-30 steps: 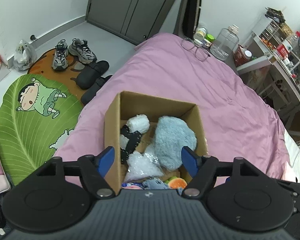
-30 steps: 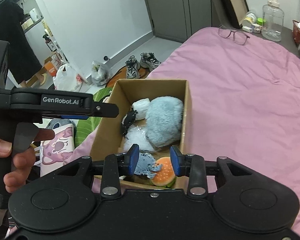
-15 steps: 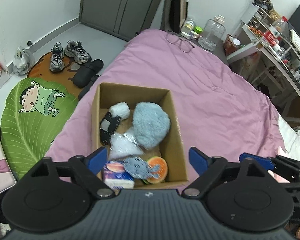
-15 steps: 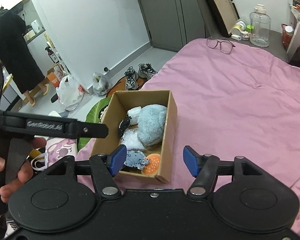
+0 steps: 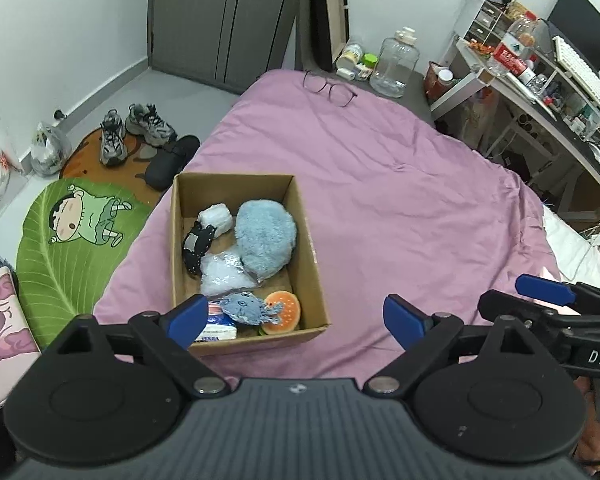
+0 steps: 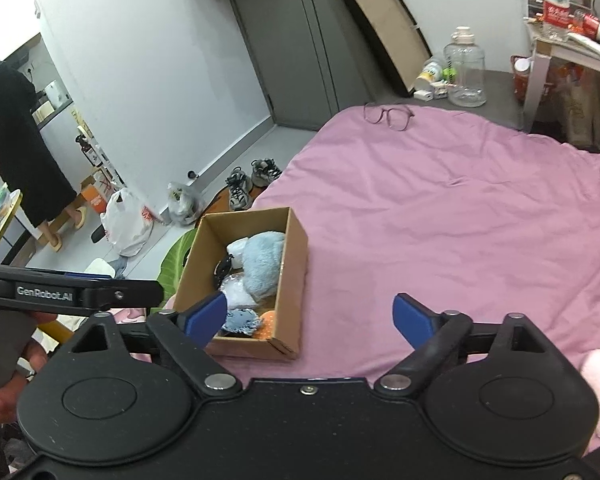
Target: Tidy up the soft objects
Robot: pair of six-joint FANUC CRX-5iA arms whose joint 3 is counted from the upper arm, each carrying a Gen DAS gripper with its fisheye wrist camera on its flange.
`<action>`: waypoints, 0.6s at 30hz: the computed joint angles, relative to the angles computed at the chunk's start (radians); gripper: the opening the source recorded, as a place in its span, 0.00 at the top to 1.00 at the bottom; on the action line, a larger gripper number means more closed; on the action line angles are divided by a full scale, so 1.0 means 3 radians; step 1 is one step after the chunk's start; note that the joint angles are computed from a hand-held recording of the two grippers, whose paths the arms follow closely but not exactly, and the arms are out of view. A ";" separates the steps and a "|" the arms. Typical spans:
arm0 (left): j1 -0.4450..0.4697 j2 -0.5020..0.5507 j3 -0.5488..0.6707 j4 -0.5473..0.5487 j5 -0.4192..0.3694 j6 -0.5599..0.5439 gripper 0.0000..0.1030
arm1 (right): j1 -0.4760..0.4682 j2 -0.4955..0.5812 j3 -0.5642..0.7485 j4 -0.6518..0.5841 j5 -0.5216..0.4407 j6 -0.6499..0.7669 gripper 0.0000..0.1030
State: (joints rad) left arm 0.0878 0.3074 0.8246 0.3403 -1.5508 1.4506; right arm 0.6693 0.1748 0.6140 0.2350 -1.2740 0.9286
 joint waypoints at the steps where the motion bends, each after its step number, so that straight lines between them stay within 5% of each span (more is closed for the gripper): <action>1: -0.0006 -0.0029 -0.0018 0.0008 0.0011 0.0001 0.09 | 0.0008 -0.0034 -0.0026 0.0021 0.0001 -0.0010 0.08; 4: -0.0038 -0.0120 -0.0058 -0.0034 0.0021 0.0020 0.08 | 0.0041 -0.0121 -0.0088 0.0082 0.0001 -0.0035 0.01; 18: -0.0078 -0.0610 -0.0497 -0.0062 0.0168 -0.0009 0.08 | 0.0154 -0.0561 -0.0437 0.0281 0.0050 -0.0106 0.00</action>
